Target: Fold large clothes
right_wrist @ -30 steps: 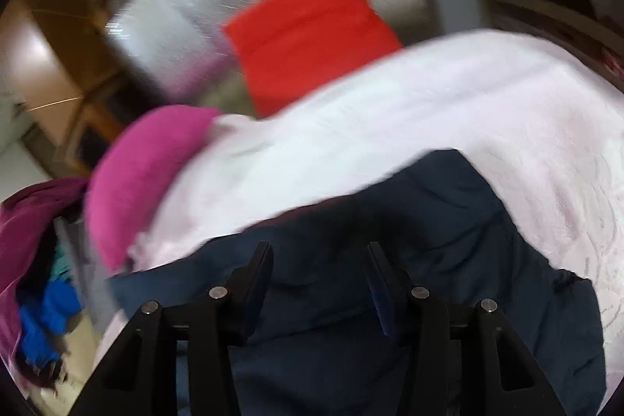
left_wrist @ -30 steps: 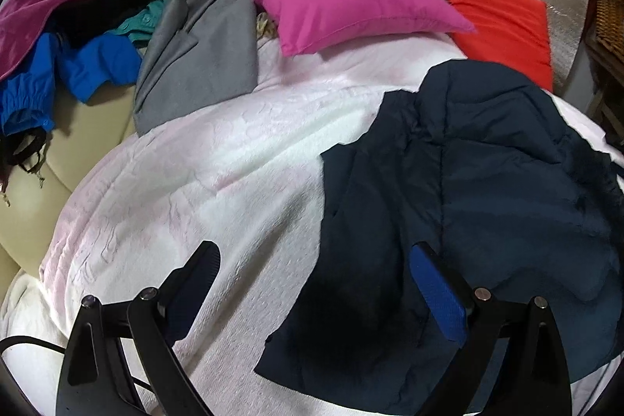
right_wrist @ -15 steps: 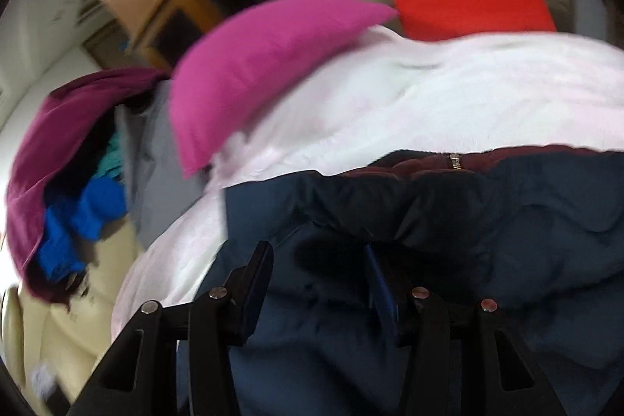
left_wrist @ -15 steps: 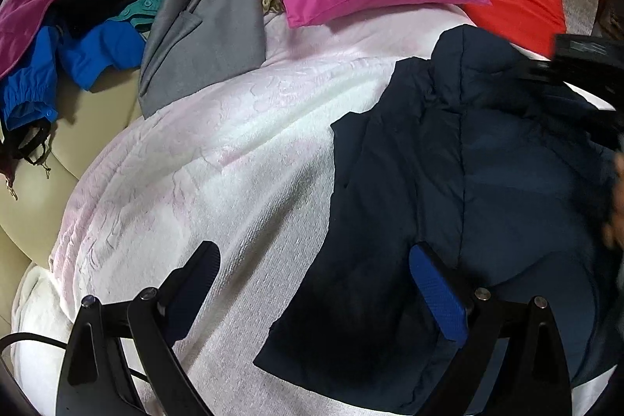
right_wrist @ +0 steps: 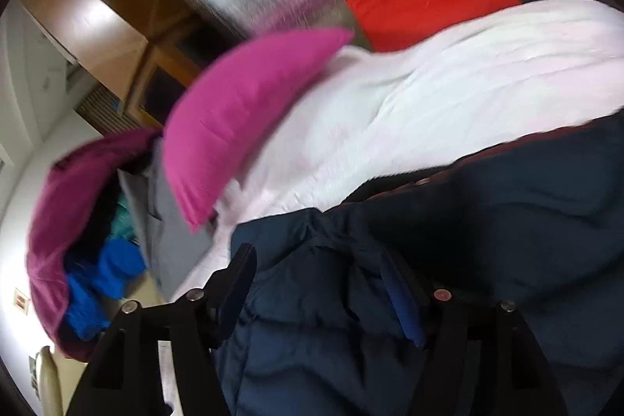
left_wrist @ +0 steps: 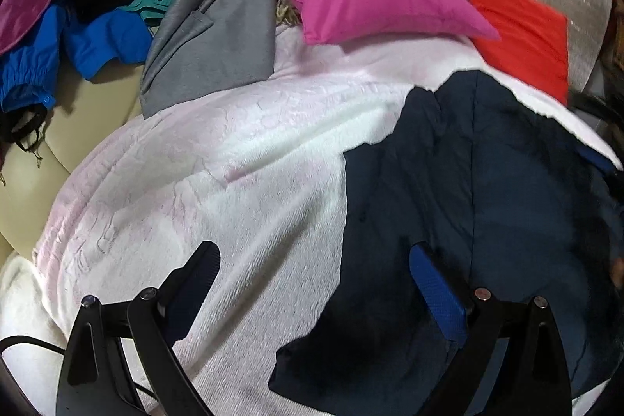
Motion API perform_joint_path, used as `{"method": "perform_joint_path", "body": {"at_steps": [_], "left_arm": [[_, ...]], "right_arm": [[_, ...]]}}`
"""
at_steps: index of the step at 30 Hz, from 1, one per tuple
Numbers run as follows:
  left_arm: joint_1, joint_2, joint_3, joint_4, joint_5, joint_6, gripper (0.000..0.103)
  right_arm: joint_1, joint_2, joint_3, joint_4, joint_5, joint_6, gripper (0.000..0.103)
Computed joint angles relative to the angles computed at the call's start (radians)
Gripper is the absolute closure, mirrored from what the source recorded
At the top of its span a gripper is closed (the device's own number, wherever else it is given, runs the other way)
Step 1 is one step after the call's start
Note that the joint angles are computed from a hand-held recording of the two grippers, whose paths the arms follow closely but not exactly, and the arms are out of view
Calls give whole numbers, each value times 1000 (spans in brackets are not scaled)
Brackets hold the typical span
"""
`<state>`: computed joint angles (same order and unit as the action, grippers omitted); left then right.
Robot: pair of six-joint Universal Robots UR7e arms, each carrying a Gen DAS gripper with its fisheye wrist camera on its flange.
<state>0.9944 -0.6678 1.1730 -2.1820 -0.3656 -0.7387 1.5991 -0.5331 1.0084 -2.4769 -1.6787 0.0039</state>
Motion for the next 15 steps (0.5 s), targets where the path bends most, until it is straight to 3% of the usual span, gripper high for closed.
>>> {"method": "perform_joint_path", "body": {"at_steps": [4, 8, 11, 15], "left_arm": [[25, 3, -16, -90, -109, 92, 5], [56, 17, -69, -55, -253, 131, 5], [69, 11, -72, -86, -343, 161, 5], [91, -3, -60, -136, -454, 149, 5]], "right_arm": [[-20, -160, 178, -84, -7, -23, 26], [-53, -338, 355, -152, -102, -64, 22], [-108, -479, 484, -191, -156, -48, 20], [-195, -601, 582, -180, -113, 16, 19]]}}
